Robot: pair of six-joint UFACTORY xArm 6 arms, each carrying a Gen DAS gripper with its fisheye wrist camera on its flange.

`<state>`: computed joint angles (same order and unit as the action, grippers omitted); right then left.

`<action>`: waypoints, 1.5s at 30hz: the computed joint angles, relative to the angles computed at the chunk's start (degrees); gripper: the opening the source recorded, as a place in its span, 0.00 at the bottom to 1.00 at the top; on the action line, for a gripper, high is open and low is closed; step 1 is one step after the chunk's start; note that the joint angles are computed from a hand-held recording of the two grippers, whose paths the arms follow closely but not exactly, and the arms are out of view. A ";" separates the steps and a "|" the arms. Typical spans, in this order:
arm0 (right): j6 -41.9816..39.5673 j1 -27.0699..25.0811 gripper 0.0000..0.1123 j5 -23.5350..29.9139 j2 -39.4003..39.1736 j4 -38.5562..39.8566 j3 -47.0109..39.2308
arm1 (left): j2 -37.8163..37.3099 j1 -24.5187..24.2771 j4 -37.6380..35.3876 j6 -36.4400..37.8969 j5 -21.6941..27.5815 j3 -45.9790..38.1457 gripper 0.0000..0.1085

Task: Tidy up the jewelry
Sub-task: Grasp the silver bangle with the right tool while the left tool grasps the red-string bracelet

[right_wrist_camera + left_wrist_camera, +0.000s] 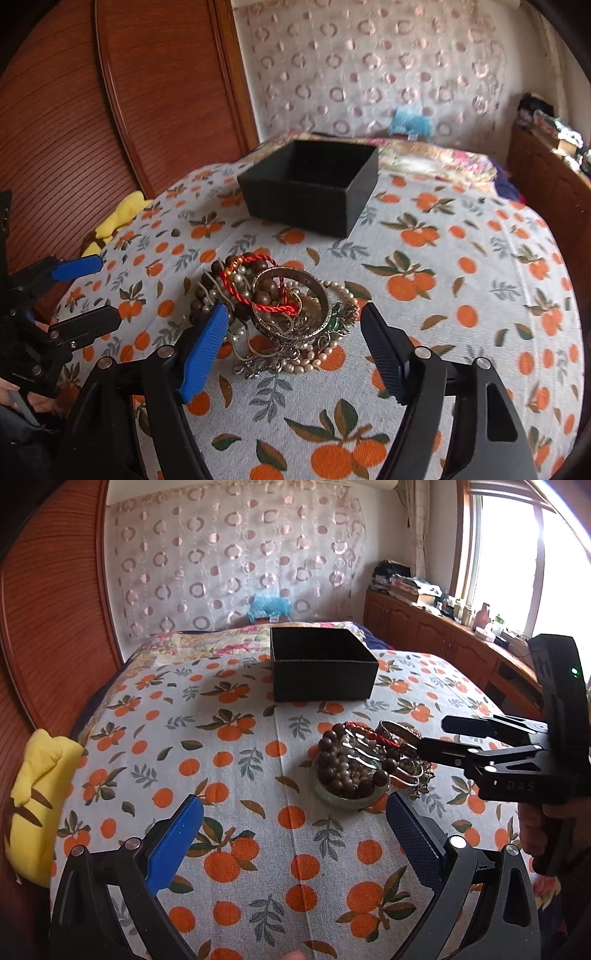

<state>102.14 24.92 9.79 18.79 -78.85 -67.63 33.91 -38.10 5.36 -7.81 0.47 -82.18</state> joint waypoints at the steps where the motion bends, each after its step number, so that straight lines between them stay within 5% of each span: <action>1: -1.08 -0.27 0.64 -0.63 0.28 1.11 -0.08 | 0.33 0.06 0.68 -0.37 0.46 -0.50 0.88; 11: -18.32 -2.39 0.59 -7.99 4.71 17.63 -1.70 | 2.84 -0.93 -9.07 9.10 3.88 -4.52 0.88; 20: -5.53 -3.63 0.51 -8.61 2.98 3.70 -1.31 | 3.87 -0.98 -9.40 10.03 4.63 -6.23 0.88; 24: 4.04 -3.78 0.51 -7.41 0.78 -5.56 -0.71 | 5.28 -1.76 -14.38 15.27 5.80 -9.03 0.88; 29: 4.35 -3.46 0.51 -4.54 -1.72 -6.05 1.59 | 8.08 -3.07 -26.03 25.86 8.93 -14.95 0.87; 34: 6.28 -3.56 0.51 -2.85 -3.34 -7.52 3.84 | 11.98 -3.82 -31.12 30.46 15.01 -22.89 0.63; 39: 9.90 -3.74 0.51 -2.30 -4.33 -10.71 4.88 | 17.14 -4.09 -28.15 27.34 21.01 -31.60 0.34; 45: 13.02 -3.76 0.50 -2.20 -5.04 -14.02 5.13 | 19.69 -4.02 -24.74 24.00 23.40 -35.64 0.21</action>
<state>115.16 21.16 7.59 13.76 -92.87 -62.50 53.60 -42.12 -19.39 16.19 23.87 -117.82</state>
